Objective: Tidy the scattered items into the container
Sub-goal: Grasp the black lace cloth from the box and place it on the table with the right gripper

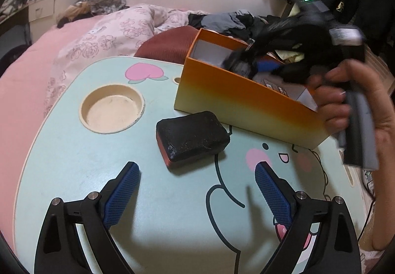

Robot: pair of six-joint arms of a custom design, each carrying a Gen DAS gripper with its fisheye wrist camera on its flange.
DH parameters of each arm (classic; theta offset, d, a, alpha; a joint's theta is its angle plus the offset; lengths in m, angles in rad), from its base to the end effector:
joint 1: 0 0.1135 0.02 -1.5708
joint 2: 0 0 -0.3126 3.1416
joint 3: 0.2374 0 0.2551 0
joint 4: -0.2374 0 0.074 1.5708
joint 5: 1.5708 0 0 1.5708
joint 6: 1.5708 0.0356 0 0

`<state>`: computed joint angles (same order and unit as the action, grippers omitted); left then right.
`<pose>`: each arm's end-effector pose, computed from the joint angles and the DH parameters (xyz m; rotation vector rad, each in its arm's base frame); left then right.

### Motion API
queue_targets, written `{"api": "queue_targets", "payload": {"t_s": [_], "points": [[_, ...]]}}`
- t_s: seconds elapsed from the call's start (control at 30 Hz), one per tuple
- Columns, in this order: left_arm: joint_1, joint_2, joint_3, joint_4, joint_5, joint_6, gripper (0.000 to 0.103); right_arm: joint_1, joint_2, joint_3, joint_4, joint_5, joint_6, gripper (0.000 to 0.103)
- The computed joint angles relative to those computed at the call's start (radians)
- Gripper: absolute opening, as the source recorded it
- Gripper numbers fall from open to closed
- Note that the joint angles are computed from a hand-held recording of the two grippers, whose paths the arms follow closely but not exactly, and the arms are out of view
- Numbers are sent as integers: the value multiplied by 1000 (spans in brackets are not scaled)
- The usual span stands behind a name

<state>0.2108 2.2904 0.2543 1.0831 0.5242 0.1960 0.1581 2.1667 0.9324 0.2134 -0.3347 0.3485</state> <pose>0.2278 0.0305 0.0146 0.1875 2.3994 -0.4755 0.3835 0.0730 0.0662 0.1251 2.6261 0.6151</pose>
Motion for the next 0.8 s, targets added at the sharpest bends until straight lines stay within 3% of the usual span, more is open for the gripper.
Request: {"api": "queue_targets", "payload": {"t_s": [0.17,0.37,0.43,0.53,0.63,0.7,0.8], "points": [[-9,0,-5,8,-12,-4,95,-55,-267,-233,192,-48,-20,31],[-11,0,-7,12,-13,-5,95,-95,-538,-407,64,-126,-176,32],[-15,1,-10,17,-23,-3,95,-71,-539,-466,57,-89,-198,34],[-31,5,-20,38,-47,-7,95,17,-471,-568,131,58,-177,35],[-48,4,-27,49,-73,-9,95,76,-349,-654,318,120,-163,35],[-57,5,-30,53,-85,-10,96,122,-247,-662,410,236,-133,37],[-58,6,-33,59,-81,-15,96,124,-196,-685,498,294,-96,47]]}}
